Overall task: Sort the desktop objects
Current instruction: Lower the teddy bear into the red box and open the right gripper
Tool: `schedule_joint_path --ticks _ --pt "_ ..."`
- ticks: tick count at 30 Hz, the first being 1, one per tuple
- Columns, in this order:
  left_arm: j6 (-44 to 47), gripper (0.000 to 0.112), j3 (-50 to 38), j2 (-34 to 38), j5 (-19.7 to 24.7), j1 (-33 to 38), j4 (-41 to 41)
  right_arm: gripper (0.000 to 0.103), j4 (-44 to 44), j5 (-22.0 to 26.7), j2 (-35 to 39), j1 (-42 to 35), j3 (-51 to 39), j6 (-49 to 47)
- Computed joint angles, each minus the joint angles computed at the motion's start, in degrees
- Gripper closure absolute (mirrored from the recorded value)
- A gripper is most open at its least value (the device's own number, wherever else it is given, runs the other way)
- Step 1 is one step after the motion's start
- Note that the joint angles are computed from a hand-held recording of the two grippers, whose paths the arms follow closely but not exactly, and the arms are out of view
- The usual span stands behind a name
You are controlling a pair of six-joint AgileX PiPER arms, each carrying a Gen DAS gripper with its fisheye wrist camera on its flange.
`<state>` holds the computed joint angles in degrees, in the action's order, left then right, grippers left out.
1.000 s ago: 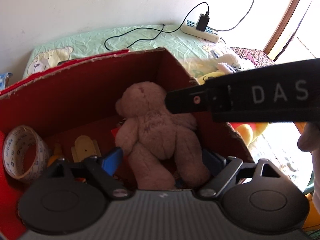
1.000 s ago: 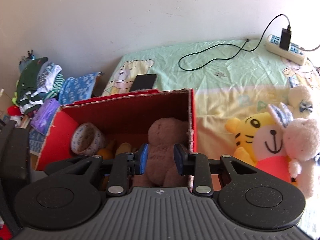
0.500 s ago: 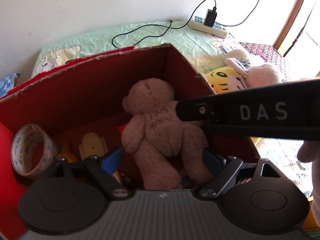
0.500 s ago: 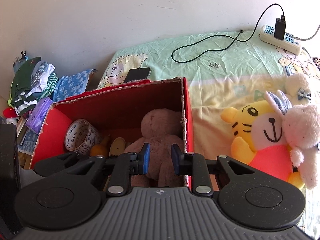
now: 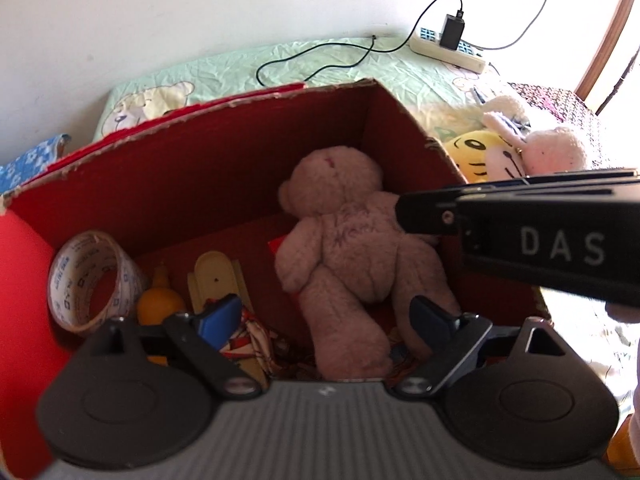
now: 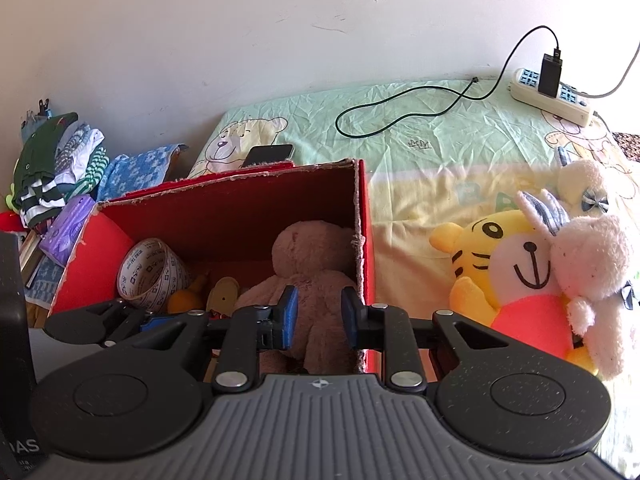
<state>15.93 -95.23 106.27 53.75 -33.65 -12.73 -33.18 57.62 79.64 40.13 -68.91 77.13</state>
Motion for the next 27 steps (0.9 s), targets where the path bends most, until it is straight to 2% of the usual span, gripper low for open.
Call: schedule_joint_path --ticks 5,11,18,24,27 --pt "-2.1 0.017 1.5 -0.8 -1.7 -0.2 1.2 0.079 -0.6 -0.4 -0.3 0.4 0.5 1.8" --pt "-0.6 0.013 1.5 -0.8 -1.1 0.4 -0.6 0.079 -3.5 0.2 0.2 2.1 1.0 3.8" --pt "-4.6 0.012 2.1 -1.6 -1.9 -1.7 3.8 0.080 -5.3 -5.4 -3.6 1.2 6.3 8.3" --pt "-8.4 0.013 4.3 -4.0 -4.1 -3.8 9.0 0.080 -6.8 -3.2 -2.9 3.6 5.5 9.3" --pt "-9.6 0.013 5.4 -5.0 -4.9 -4.3 10.2 0.078 -7.4 -4.1 -4.3 4.4 7.3 11.2"
